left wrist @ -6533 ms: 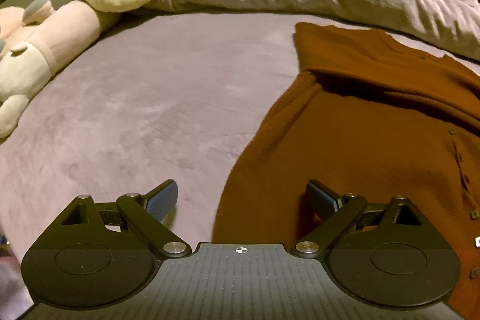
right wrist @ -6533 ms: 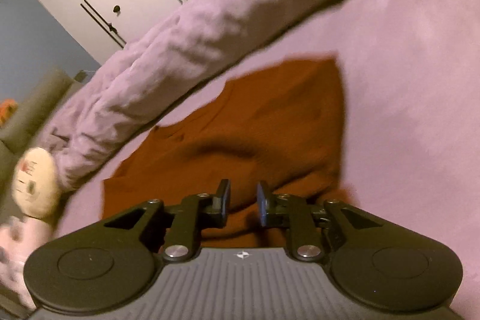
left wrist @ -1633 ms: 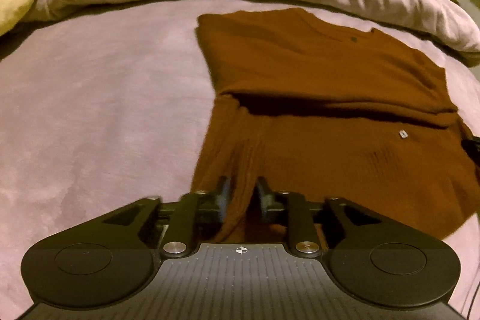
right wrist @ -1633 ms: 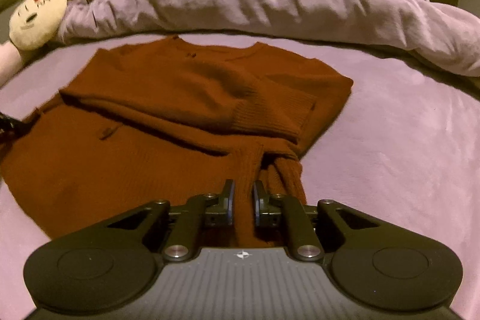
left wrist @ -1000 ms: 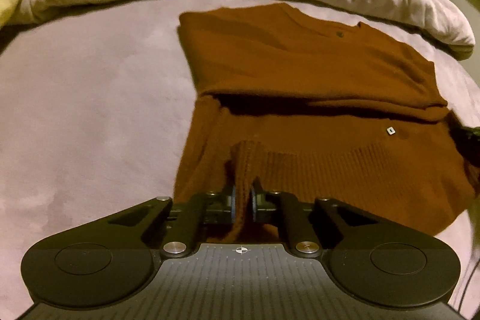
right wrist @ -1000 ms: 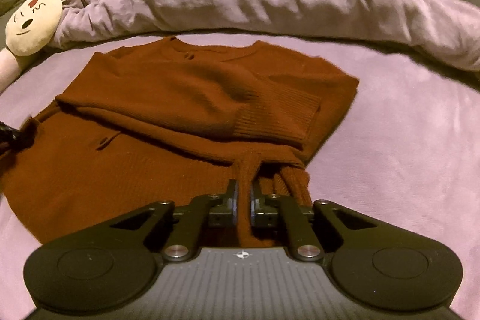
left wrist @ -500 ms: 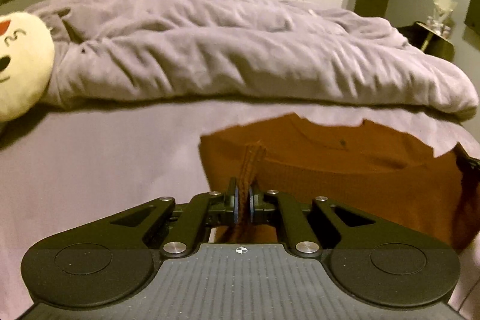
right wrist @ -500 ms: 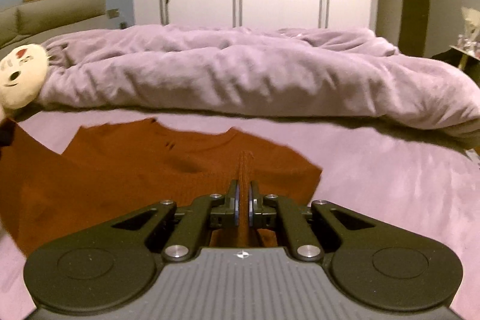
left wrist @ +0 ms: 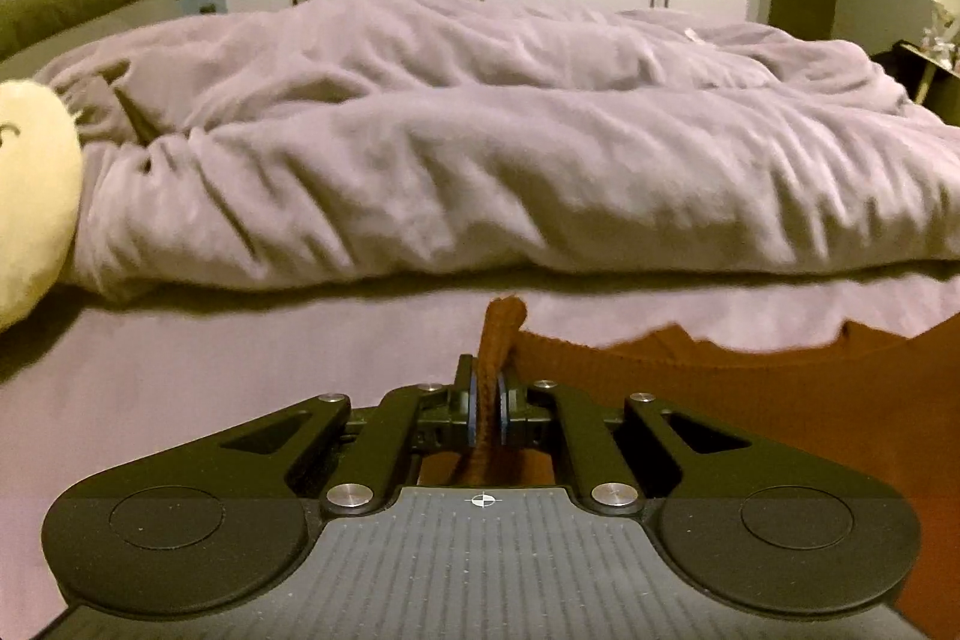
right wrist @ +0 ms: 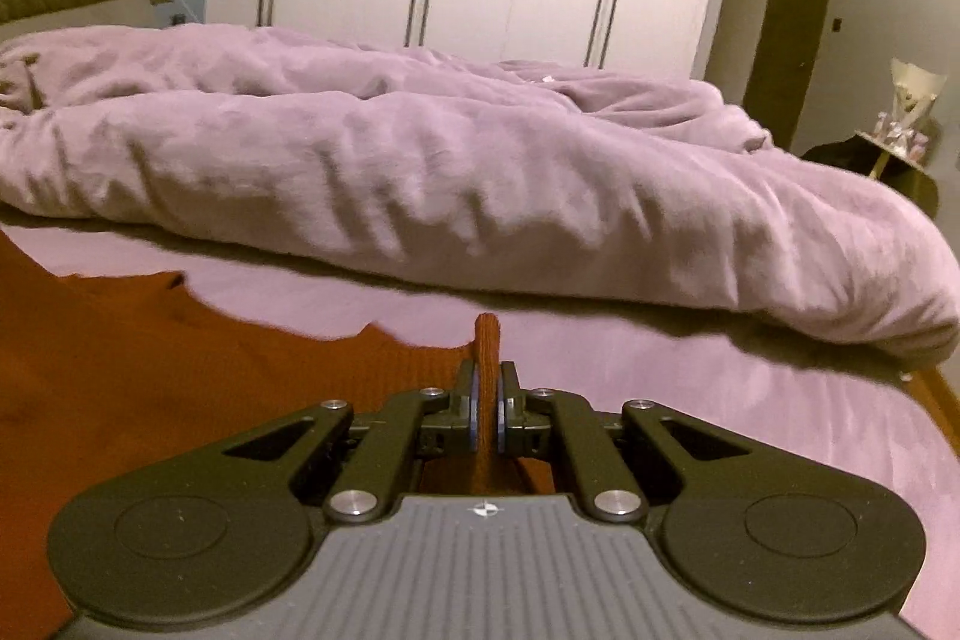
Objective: Fold small clothes
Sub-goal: 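Lay the hem down on the cardigan and open both grippers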
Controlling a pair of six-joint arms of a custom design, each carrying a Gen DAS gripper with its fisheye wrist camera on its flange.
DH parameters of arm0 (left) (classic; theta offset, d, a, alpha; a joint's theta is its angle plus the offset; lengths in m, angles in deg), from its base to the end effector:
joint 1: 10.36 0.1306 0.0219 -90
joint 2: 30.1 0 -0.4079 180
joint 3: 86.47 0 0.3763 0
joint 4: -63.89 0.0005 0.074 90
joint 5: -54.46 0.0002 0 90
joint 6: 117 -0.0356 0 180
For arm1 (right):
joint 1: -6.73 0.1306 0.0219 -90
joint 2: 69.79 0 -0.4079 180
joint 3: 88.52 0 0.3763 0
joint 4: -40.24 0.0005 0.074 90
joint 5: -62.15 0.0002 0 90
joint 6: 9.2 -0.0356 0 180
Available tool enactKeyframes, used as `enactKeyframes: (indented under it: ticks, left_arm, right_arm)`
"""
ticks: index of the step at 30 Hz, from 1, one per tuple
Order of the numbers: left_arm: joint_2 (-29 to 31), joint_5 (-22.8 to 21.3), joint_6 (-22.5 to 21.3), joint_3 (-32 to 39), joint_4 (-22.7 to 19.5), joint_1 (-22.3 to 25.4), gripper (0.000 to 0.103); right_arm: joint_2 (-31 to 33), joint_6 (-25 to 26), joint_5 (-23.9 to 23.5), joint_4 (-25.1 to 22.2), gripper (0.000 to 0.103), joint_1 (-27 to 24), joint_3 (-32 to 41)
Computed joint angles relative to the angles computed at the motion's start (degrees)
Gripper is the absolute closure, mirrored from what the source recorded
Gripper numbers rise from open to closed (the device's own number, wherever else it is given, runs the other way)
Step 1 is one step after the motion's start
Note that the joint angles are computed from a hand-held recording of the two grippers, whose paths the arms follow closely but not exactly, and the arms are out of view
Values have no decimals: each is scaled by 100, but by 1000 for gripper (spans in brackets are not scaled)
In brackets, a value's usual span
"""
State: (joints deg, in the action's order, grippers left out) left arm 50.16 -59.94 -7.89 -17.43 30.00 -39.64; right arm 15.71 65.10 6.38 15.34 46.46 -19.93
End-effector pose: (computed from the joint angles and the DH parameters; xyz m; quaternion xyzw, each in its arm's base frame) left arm 0.3532 -0.1818 0.3839 -0.0003 0.9070 0.0252 0.4204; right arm 0.3414 0.2571 0.3587 -0.0641 0.8783 -0.0564 0.4703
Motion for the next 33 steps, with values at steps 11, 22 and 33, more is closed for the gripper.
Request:
enactKeyframes:
  ticks: [11, 22, 33]
  left_arm:
    - [1049, -673, 304, 312, 249, 28, 94]
    - [-368, 188, 563, -1143, 235, -60, 51]
    - [-95, 284, 853, -838, -179, -39, 91]
  right_arm:
    - [864, -4, 431, 190, 98, -293, 331]
    - [-696, -1102, -1075, 379, 72, -429, -1174]
    - [-289, -1060, -754, 95, 94, -84, -858]
